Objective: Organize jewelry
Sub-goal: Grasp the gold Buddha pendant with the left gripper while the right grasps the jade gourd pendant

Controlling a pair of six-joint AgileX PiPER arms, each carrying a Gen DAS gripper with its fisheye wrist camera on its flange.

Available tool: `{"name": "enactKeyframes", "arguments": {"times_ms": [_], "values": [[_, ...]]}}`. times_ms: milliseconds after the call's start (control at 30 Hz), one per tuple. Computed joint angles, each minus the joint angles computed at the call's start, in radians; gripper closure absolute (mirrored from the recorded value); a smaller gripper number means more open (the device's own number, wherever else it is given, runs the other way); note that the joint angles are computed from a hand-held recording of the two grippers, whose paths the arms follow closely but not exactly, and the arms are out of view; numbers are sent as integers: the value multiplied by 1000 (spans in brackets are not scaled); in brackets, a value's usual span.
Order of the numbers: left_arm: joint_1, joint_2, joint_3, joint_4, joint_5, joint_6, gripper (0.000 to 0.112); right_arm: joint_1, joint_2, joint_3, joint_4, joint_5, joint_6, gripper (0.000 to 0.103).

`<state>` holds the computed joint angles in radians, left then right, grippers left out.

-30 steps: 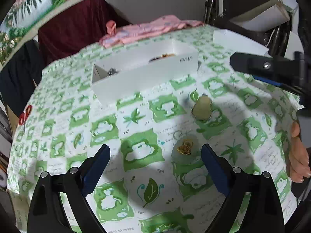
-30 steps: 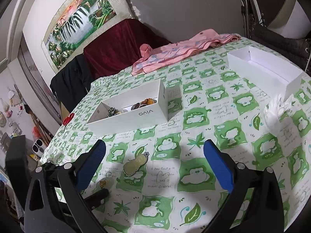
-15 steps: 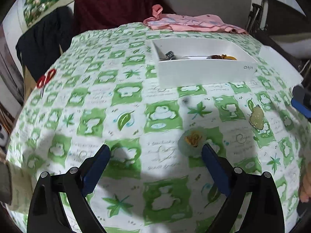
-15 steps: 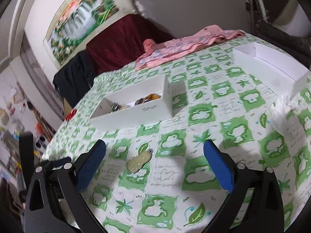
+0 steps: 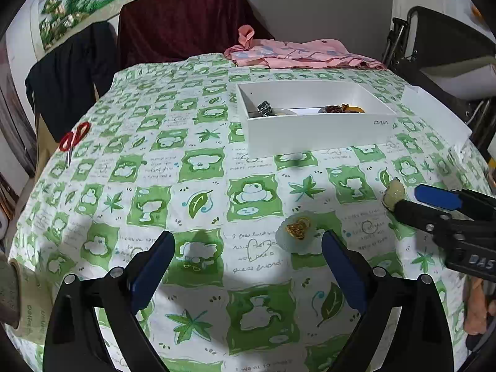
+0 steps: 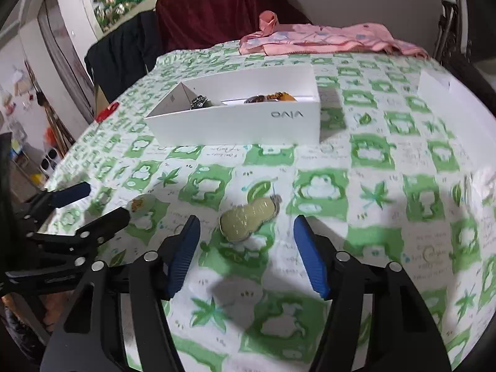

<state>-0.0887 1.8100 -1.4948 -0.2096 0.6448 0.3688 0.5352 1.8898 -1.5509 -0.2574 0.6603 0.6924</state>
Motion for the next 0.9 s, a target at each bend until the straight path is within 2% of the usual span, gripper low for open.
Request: {"name": "enactKeyframes", "arguments": {"times_ms": [133, 167, 200, 233, 300, 567, 767, 900], "values": [[28, 19, -30, -70, 41, 39, 18, 25, 84, -135, -46, 106, -41, 45], [34, 24, -35, -82, 49, 46, 18, 32, 95, -155, -68, 134, -43, 49], [39, 27, -40, -95, 57, 51, 18, 38, 101, -166, -97, 158, -37, 58], [46, 30, -46, -109, 66, 55, 18, 39, 98, -163, -116, 169, -34, 61], [56, 35, -53, -132, 79, 66, 18, 19, 70, -117, -118, 152, -42, 62], [42, 28, -43, -120, 77, 78, 18, -81, -143, 189, -22, -43, -73, 61], [-4, -9, 11, -70, 27, 112, 18, -61, -126, 167, 3, -27, -96, 59], [-23, 11, -15, -77, 55, 149, 18, -68, -86, 118, 86, -34, -191, 59]]}}
